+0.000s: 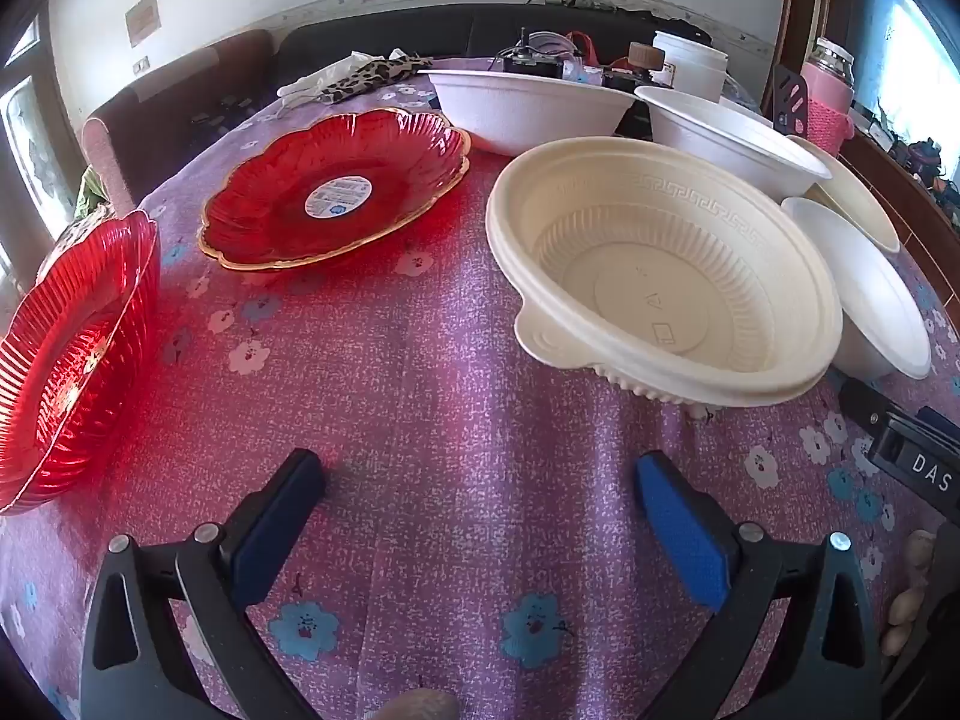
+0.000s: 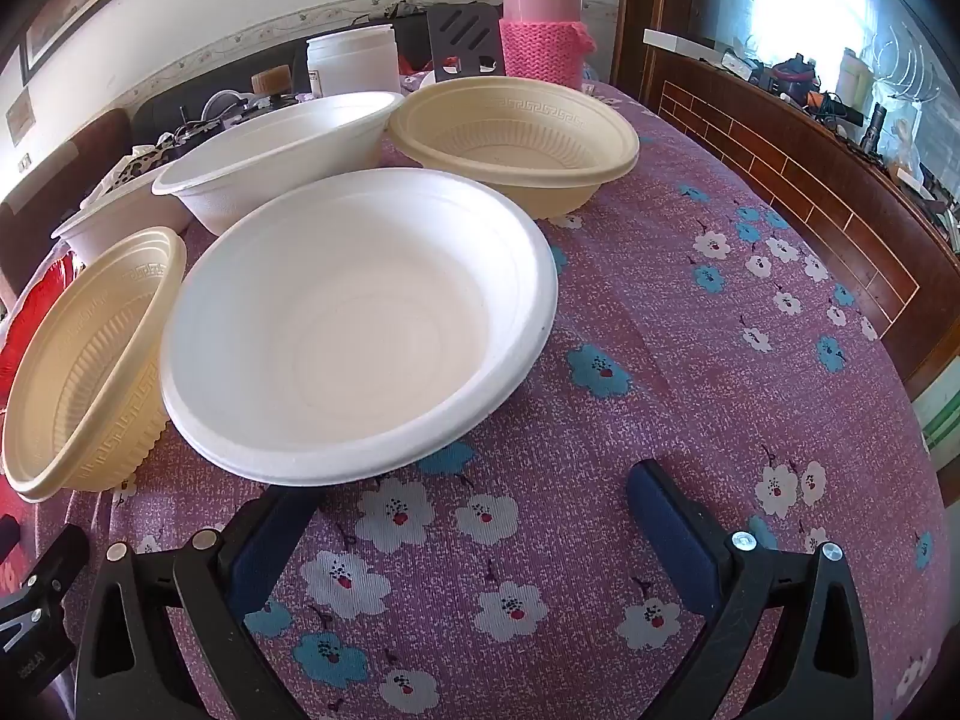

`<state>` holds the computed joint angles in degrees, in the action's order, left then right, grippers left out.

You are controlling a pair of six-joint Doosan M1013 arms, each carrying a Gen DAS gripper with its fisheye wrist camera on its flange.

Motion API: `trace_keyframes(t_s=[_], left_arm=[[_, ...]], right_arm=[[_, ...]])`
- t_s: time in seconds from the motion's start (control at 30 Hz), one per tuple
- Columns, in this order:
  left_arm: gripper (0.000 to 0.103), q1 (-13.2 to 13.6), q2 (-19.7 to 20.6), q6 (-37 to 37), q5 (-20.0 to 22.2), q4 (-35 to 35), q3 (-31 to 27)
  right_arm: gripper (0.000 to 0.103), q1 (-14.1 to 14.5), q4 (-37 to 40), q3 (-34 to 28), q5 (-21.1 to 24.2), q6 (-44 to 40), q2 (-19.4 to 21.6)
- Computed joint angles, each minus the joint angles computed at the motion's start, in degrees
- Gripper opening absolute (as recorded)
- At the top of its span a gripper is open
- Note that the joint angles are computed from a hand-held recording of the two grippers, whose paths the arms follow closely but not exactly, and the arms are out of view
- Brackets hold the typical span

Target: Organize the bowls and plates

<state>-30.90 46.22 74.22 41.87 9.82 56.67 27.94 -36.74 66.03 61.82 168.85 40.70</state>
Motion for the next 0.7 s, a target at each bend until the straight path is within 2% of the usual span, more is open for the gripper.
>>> trace_keyframes(t_s=[0.7], left_arm=[[0.103,-0.1,-0.2,-1.7,0.4,1.1,0.2]], right_arm=[[0.102,0.0,-0.3,0.1,-0.2,0.2,0.0]])
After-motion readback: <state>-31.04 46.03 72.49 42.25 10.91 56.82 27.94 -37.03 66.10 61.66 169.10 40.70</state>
